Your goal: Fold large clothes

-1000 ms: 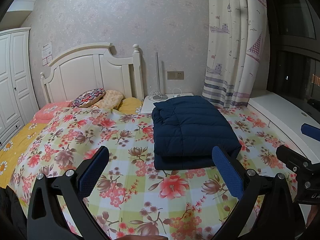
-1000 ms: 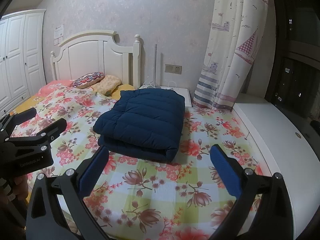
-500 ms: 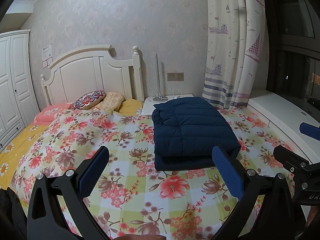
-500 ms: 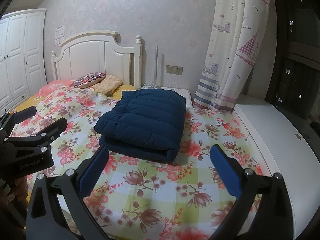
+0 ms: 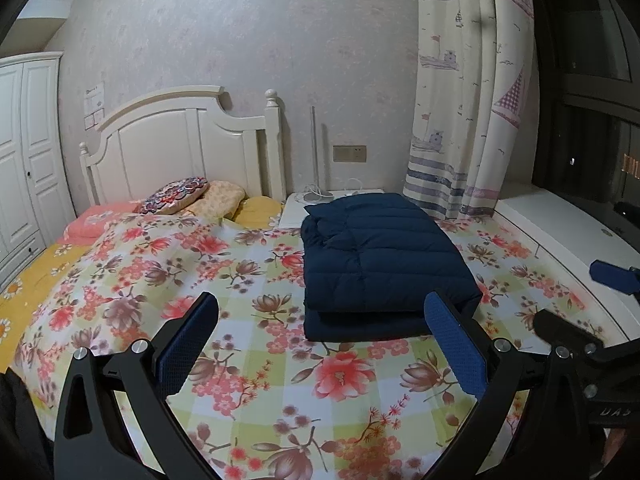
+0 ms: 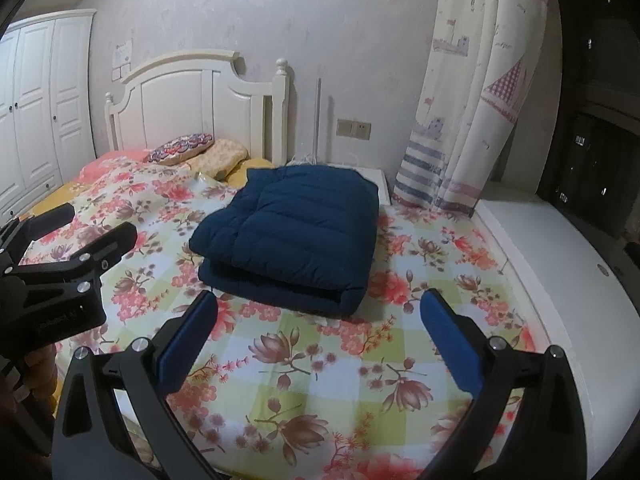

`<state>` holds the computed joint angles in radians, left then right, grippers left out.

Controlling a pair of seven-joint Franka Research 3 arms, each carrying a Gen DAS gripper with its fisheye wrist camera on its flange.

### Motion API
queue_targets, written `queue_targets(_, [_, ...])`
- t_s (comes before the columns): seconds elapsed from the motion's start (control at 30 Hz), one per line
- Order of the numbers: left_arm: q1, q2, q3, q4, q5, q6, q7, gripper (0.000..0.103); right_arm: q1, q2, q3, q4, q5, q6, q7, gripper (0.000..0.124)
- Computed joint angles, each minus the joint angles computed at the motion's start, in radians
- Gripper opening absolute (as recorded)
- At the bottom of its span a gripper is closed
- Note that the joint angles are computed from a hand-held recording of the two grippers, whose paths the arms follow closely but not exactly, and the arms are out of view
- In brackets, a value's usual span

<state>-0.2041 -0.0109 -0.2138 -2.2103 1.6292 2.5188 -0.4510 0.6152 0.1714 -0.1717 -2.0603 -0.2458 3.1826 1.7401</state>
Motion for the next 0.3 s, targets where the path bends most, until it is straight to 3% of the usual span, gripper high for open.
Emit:
queue_targets(0.07, [0.014, 0.04, 0.015, 0.031, 0.014, 0.064, 0.03, 0.099, -0.033, 0.027, 0.04, 0.022, 0.029, -0.017, -0.028, 0.1])
queue_targets(0.1, [0.025, 0.061, 0.027, 0.047, 0.011, 0.099, 0.054, 0.099, -0.084, 0.054, 0.096, 0.048, 0.071, -0.031, -0.082, 0.1])
queue_targets(0.17, [0.058, 0.115, 0.058, 0.087, -0.056, 0.19, 0.16, 0.099, -0.144, 0.105, 0.149, 0.102, 0.135, -0.043, -0.164, 0.1])
queue_targets(0.23, [0.108, 0.16, 0.1, 0.112, -0.166, 0.289, 0.289, 0.099, -0.132, 0.165, 0.088, 0.194, 0.148, -0.098, -0.154, 0.1])
queue_targets(0.3, [0.162, 0.187, 0.152, 0.124, -0.259, 0.293, 0.368, 0.099, -0.12, 0.237, -0.023, 0.317, 0.138, -0.15, -0.091, 0.1])
